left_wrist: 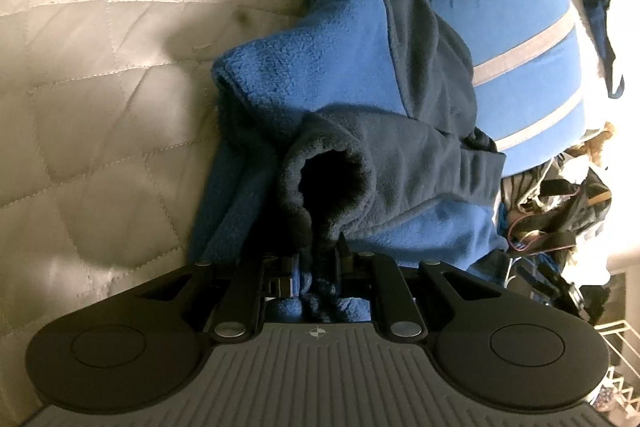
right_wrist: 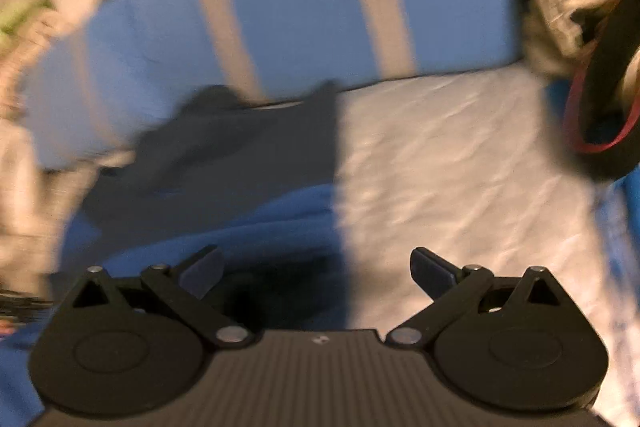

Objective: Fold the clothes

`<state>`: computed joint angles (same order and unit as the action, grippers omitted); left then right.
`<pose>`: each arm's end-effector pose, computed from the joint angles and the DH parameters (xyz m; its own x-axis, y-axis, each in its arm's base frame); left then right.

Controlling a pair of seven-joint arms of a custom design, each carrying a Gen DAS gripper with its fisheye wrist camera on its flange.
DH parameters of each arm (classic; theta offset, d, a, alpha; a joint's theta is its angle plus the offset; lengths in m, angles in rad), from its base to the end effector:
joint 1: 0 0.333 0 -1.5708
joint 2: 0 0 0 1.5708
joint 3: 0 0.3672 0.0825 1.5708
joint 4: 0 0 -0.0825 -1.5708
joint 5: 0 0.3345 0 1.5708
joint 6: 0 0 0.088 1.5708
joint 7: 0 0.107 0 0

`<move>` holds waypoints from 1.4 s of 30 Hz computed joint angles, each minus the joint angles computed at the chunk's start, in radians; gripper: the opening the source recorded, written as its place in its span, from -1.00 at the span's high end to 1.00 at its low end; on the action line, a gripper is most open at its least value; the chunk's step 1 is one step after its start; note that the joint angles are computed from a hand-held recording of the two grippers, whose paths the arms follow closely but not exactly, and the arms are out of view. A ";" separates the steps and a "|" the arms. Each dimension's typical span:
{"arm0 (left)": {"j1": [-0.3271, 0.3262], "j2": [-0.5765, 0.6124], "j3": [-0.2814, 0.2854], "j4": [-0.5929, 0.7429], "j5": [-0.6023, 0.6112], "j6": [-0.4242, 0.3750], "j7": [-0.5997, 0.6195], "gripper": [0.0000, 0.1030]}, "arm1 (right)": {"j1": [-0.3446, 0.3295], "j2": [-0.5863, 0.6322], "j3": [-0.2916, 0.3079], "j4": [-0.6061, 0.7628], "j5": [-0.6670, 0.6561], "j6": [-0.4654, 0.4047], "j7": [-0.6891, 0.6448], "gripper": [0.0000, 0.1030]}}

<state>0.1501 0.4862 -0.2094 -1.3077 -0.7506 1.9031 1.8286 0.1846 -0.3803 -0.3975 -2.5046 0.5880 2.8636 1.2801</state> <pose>0.6890 -0.0523 0.5578 -0.1331 -0.6941 0.7074 -0.9802 -0.0132 -0.1975 0.3880 -0.1376 0.5535 -0.2652 -0.8634 -0.4292 -0.6478 0.4892 -0.5839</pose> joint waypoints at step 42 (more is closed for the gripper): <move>-0.017 -0.058 0.022 -0.010 0.053 0.049 -0.039 -0.41 | -0.286 0.031 0.229 -0.045 -0.220 -0.077 0.398 -0.90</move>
<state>0.1333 0.4277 -0.1874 -1.3178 -0.6978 1.9521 1.7891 -0.1018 -0.3491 -0.1685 -2.5501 0.3684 2.7864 1.6776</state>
